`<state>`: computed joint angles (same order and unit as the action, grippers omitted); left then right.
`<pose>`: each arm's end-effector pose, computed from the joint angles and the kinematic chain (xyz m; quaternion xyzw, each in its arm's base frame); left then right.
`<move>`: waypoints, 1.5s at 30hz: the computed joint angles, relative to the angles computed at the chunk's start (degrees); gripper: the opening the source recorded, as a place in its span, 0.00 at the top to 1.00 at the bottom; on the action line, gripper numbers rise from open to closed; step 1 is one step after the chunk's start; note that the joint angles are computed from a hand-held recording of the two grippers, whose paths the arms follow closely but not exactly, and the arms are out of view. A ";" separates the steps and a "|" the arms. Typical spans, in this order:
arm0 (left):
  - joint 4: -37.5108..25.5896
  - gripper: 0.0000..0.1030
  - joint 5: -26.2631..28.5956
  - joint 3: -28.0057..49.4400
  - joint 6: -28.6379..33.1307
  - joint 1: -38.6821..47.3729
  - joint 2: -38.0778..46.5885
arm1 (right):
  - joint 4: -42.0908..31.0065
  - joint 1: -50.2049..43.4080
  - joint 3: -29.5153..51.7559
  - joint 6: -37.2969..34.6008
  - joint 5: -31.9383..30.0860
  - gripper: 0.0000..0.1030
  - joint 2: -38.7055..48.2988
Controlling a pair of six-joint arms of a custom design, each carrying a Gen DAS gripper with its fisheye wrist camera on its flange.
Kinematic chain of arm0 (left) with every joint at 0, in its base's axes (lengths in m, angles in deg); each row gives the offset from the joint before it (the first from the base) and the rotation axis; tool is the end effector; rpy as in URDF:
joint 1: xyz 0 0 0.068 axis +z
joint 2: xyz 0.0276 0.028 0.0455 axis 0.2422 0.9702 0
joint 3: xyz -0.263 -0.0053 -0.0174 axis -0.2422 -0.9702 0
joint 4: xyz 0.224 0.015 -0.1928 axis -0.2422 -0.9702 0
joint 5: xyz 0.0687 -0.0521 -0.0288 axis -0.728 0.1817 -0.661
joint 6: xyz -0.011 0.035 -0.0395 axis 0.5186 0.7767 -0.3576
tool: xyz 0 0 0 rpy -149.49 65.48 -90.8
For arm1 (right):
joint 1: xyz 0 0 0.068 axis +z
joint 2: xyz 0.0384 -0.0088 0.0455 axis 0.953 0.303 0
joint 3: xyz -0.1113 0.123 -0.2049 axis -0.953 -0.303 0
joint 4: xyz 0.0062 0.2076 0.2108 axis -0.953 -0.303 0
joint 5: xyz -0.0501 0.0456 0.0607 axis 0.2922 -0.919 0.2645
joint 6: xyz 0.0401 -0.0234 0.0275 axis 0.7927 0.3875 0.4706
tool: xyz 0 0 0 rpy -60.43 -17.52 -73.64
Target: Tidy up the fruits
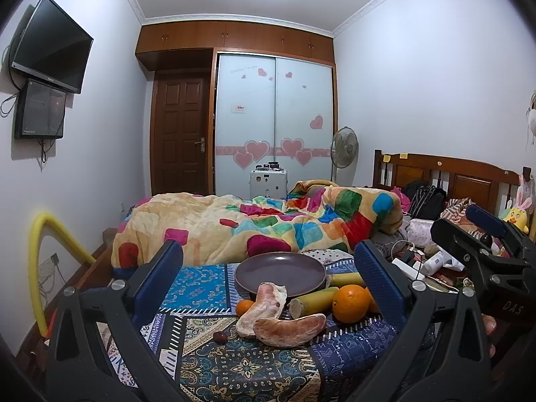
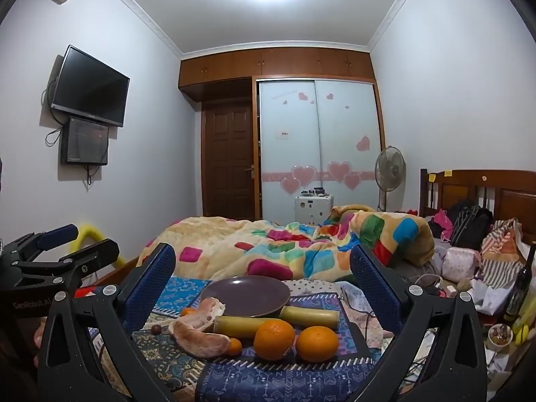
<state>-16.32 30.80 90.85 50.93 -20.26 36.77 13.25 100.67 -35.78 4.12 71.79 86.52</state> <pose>0.1676 -0.0923 0.2917 0.0109 0.7621 -0.0256 0.6468 0.1776 0.0879 0.2977 -0.1039 0.7218 0.1082 0.6757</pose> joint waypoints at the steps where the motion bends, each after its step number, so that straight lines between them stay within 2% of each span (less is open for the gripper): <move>1: -0.02 0.00 -0.55 0.05 0.15 -0.33 -0.02 | 0.01 0.07 0.06 0.00 0.09 0.00 0.08; 45: 1.60 0.00 -2.01 -0.14 1.31 -1.74 0.62 | 0.37 0.43 -0.47 0.85 0.01 0.00 0.32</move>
<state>-14.71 28.79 90.71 52.24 -22.00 37.39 13.62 101.10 -36.25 4.97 71.80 86.84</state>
